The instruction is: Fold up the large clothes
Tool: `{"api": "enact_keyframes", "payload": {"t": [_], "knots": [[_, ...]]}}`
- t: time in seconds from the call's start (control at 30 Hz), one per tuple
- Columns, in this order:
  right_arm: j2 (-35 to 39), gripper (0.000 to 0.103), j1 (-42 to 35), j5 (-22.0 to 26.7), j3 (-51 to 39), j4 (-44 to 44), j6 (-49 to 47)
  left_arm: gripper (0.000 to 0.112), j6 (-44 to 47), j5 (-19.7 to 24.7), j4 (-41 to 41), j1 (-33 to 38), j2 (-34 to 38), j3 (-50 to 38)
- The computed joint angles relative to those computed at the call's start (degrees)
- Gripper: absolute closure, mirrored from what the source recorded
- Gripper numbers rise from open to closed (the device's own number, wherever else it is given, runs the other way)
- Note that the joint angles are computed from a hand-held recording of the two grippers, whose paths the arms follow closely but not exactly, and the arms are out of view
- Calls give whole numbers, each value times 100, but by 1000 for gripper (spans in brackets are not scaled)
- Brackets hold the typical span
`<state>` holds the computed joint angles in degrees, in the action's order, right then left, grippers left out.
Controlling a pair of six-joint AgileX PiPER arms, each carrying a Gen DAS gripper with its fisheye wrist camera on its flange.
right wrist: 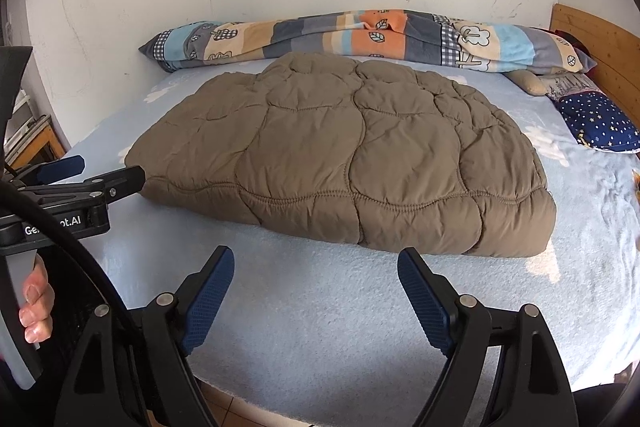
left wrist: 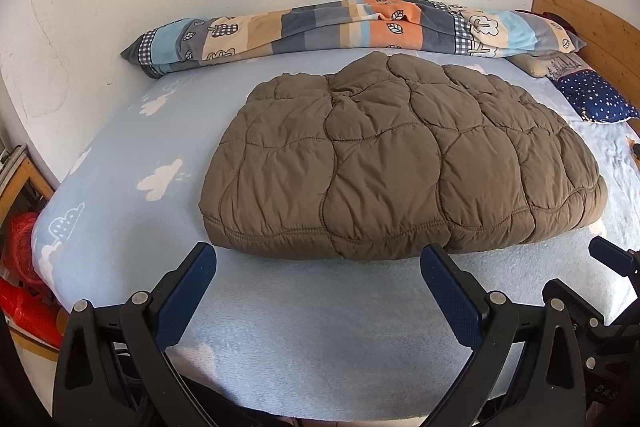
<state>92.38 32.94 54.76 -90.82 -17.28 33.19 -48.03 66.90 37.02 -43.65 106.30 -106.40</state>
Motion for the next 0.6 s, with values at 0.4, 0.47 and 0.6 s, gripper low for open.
{"api": "enact_keyframes", "payload": {"t": [0.4,0.47,0.6], "knots": [[29,15,-50,103,-24,58,48,10,24,53,104,-83,-6,2],[37,15,-47,116,-36,58,32,10,19,67,120,-90,-9,6],[70,15,-31,142,-73,56,40,10,49,79,87,-85,-20,-5]]}}
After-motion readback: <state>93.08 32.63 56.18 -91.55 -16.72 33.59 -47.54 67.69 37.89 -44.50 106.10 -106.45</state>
